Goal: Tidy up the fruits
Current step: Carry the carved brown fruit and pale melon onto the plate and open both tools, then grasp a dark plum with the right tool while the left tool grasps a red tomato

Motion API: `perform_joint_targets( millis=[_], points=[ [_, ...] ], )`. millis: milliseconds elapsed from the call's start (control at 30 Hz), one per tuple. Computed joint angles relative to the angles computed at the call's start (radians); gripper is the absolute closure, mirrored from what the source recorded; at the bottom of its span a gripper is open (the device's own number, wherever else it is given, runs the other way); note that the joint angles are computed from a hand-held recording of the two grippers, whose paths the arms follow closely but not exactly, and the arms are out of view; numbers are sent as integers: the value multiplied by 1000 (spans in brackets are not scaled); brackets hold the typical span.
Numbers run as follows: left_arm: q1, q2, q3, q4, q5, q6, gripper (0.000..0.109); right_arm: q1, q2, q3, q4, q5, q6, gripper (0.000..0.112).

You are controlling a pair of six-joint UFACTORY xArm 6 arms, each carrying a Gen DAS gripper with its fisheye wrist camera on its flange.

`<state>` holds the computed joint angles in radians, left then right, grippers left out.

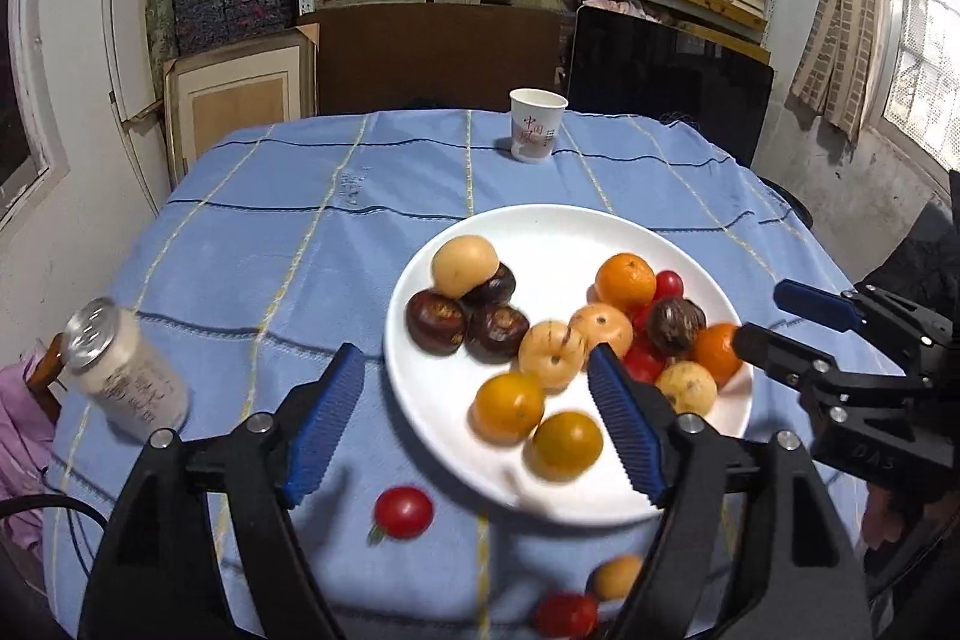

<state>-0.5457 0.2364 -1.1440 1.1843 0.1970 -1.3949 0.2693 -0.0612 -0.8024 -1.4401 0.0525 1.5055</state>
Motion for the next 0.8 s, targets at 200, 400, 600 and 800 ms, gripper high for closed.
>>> perform_joint_targets(
  millis=[200,400,600,800],
  points=[
    [14,-144,193,258,28,-253,22,137,-145,185,4,25,1,52],
    [76,-160,282,280,-38,-338,22,280,-100,199,8,105,52,52],
    [78,-172,301,442,-16,-507,22,336,-47,175,119,118,-30,52],
    [76,-154,293,447,-6,-507,22,377,33,120,196,160,-70,56]
  ],
)
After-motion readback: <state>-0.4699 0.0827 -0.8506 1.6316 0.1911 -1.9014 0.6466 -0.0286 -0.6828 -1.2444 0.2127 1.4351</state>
